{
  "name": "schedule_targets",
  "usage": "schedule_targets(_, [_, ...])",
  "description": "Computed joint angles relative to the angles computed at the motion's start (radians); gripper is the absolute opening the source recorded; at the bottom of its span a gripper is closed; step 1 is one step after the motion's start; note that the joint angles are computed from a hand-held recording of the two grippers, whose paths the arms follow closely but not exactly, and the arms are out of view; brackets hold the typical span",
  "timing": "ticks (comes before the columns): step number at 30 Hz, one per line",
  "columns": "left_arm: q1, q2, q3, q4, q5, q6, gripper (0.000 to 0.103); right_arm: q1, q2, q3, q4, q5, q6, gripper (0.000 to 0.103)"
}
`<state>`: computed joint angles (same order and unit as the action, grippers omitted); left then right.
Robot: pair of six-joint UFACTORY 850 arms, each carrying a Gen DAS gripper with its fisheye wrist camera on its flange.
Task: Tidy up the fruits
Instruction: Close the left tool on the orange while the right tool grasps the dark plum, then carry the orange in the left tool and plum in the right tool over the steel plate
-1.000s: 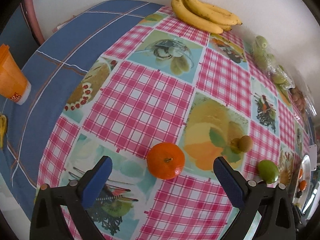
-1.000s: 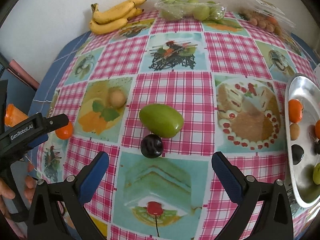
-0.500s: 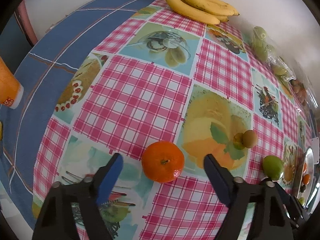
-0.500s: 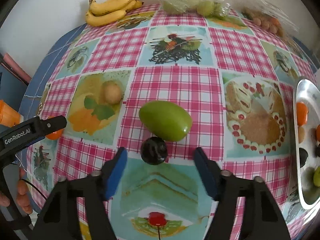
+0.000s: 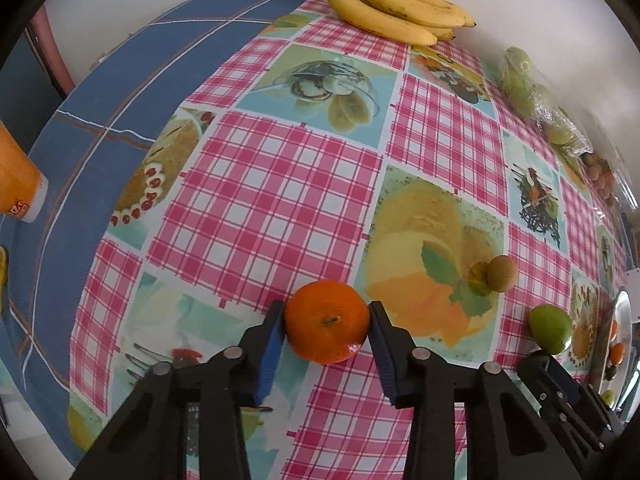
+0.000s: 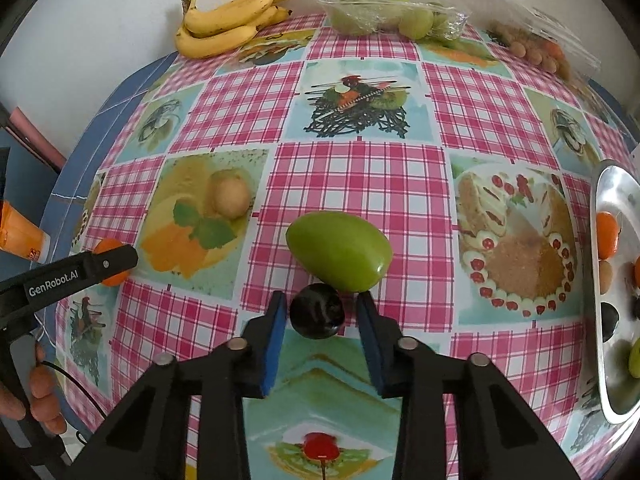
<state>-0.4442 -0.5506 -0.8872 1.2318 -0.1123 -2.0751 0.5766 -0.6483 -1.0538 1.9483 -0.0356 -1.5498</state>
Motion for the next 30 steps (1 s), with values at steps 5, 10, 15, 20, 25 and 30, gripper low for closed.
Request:
schedule_targets(5, [-0.002,0.013,0.012,0.139,0.004,-0.157,0.043,-0.001,0.003,0.006,0.074,-0.017,-0.071,0.028])
schedule_targets(10, [-0.006,0.044,0.033,0.319,-0.01,-0.341,0.043,-0.007,0.012,0.016,0.088,-0.049,-0.079,0.028])
schedule_targets(15, [-0.015,0.079,0.05,0.437,-0.03,-0.462,0.043,-0.006,0.042,0.04,0.199,-0.079,-0.19,0.028])
schedule_targets(20, [-0.031,0.113,0.059,0.52,-0.061,-0.543,0.043,-0.01,0.093,0.081,0.365,-0.109,-0.349,0.028])
schedule_targets(25, [-0.053,0.137,0.059,0.552,-0.083,-0.568,0.043,-0.019,0.149,0.127,0.471,-0.15,-0.447,0.028])
schedule_targets(30, [-0.079,0.137,0.04,0.495,-0.097,-0.502,0.043,-0.029,0.181,0.15,0.505,-0.155,-0.476,0.028])
